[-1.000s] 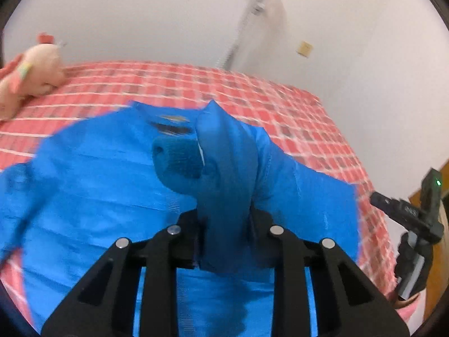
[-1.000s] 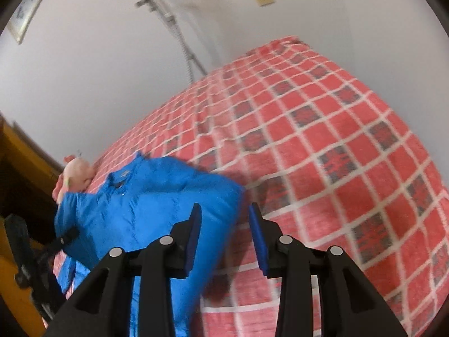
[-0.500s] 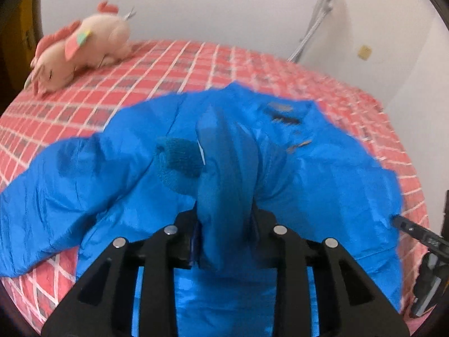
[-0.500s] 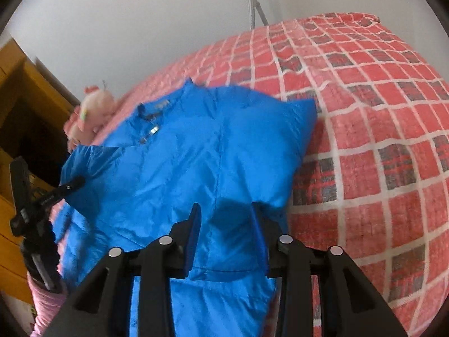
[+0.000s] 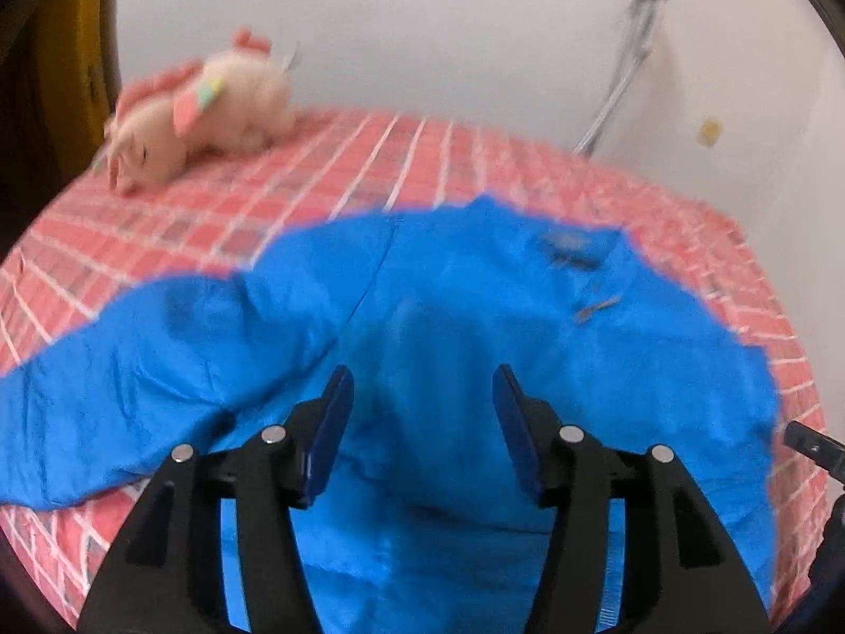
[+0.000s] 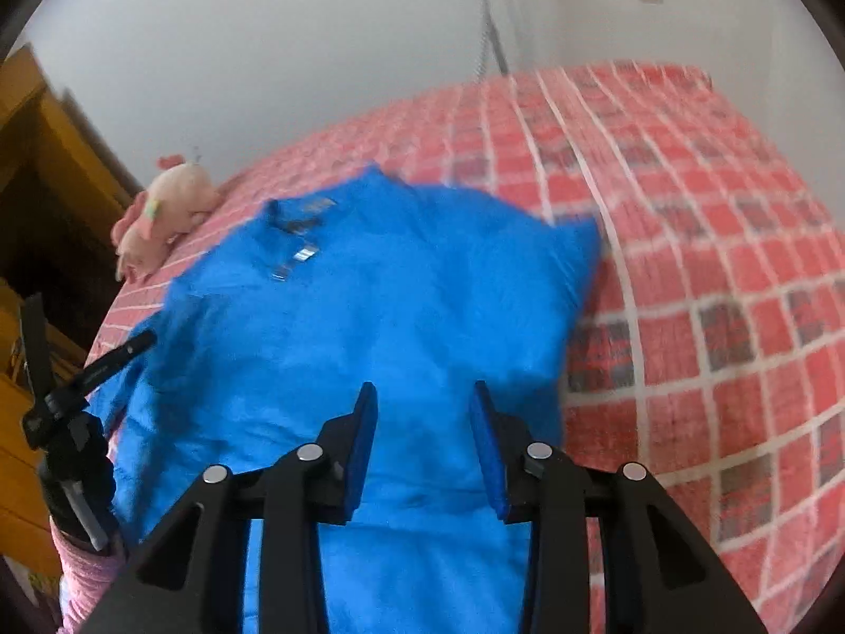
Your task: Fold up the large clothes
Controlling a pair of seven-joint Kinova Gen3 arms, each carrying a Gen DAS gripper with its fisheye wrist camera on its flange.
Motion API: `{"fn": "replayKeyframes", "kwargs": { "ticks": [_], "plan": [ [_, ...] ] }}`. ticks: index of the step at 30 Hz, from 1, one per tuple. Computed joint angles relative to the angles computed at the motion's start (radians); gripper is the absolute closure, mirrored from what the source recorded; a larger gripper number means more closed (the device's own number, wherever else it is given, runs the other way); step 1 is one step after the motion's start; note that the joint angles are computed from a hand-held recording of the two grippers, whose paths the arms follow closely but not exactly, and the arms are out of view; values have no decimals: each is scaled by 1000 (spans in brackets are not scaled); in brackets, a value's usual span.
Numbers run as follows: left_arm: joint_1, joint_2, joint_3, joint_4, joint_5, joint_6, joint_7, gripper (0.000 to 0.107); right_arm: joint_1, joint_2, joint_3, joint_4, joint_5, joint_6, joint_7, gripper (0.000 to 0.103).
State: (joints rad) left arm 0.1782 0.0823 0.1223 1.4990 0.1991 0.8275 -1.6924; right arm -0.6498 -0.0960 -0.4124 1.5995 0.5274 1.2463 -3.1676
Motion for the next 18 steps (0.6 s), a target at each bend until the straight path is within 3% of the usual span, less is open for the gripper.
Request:
{"fn": "replayKeyframes", "kwargs": {
  "ticks": [2, 4, 7, 10, 12, 18],
  "plan": [
    [33, -38, -14, 24, 29, -15, -38, 52, -30, 53, 13, -70, -13, 30, 19, 65],
    [34, -53, 29, 45, 22, -23, -71, 52, -33, 102, 17, -100, -27, 21, 60, 65],
    [80, -12, 48, 49, -62, -12, -31, 52, -85, 195, 44, -152, -16, 86, 69, 65],
    [121, 73, 38, 4, -139, 57, 32, 54, -118, 224, 79, -130, -24, 77, 67, 65],
    [109, 117, 45, -21, -127, 104, 19, 53, -142, 228, 101, -108, -22, 59, 62, 65],
    [117, 121, 33, -27, -124, 113, 15, 53, -207, 250, 145, -117, 11, 84, 49, 64]
  ]
}}
